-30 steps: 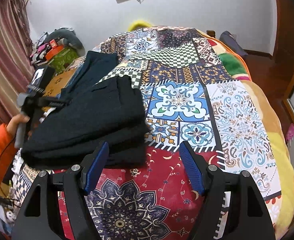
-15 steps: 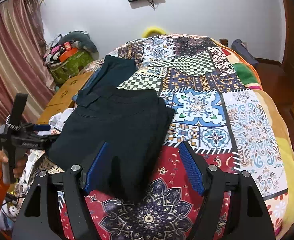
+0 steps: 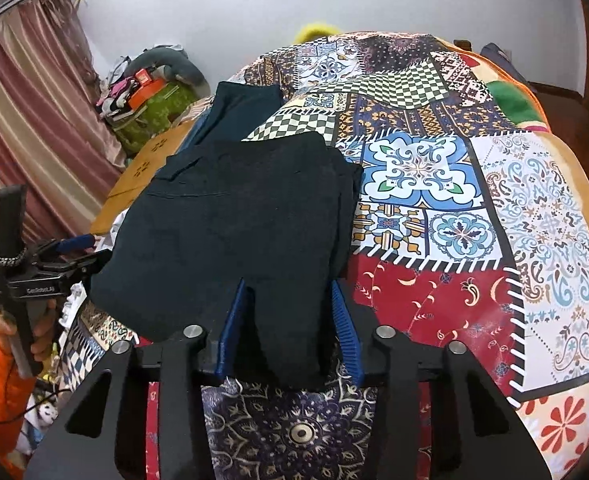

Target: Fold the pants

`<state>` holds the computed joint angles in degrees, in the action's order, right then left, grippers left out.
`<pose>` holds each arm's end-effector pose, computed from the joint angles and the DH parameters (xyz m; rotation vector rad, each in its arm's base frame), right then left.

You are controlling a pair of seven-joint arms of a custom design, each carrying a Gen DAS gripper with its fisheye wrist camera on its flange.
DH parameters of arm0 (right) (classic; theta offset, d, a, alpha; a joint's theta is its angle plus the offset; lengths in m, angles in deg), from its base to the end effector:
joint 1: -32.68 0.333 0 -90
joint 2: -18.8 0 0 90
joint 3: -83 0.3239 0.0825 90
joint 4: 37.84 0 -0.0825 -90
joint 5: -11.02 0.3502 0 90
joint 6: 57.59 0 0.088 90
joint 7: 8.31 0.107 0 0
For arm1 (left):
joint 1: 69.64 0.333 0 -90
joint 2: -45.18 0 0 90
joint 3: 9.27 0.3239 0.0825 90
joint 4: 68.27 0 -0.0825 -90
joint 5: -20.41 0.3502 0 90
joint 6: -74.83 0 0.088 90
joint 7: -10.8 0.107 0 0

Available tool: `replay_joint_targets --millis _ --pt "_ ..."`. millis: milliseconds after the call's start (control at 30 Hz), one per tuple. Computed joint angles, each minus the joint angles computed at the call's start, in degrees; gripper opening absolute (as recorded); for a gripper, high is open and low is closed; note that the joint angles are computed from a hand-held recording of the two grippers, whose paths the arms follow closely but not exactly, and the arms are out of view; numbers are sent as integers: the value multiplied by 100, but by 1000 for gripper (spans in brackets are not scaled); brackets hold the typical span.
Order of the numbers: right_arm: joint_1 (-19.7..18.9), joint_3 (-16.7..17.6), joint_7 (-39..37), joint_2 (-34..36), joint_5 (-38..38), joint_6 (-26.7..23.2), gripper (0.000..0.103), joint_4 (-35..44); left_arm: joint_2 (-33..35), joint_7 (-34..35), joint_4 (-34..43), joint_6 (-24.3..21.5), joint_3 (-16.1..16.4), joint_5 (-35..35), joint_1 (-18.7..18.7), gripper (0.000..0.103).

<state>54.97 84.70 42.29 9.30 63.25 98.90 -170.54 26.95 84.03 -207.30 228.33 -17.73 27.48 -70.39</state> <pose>0.4600 0.1724 0.4900 -1.9416 1.3406 -0.0884 0.4452 -0.0811 0.5135 -1.9212 1.8620 -0.5622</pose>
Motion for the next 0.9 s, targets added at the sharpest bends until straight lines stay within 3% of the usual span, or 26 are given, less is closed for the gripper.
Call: replay_joint_targets --millis 100,133,200,267,433,667,833,900 --pt "-124 108 424 -104 -747 185 37 -118 -135 -794 17 -162 -410 1092 601 97" --pt "-137 79 480 -131 -908 143 37 -119 -150 -831 21 -170 -328 1128 604 97" --pt "-150 -29 507 -132 -1029 -43 37 -43 -127 -411 73 -188 137 531 329 97" --pt "-225 -6 733 -120 -1339 -4 37 18 -81 -284 190 -201 261 292 322 97" --pt "-244 -90 800 186 -1449 -78 38 526 289 -145 781 -161 260 -7 307 97" --pt "-405 118 527 1089 -1325 -348 39 1583 1503 244 2211 -451 171 -343 57 97" --pt "-683 342 912 2077 -1504 -985 39 2711 2487 1051 3326 -1158 67 -870 -74 96" --pt "-754 415 1144 2429 -1724 -1280 39 3140 2816 1140 3677 -1471 37 -951 -117 86"
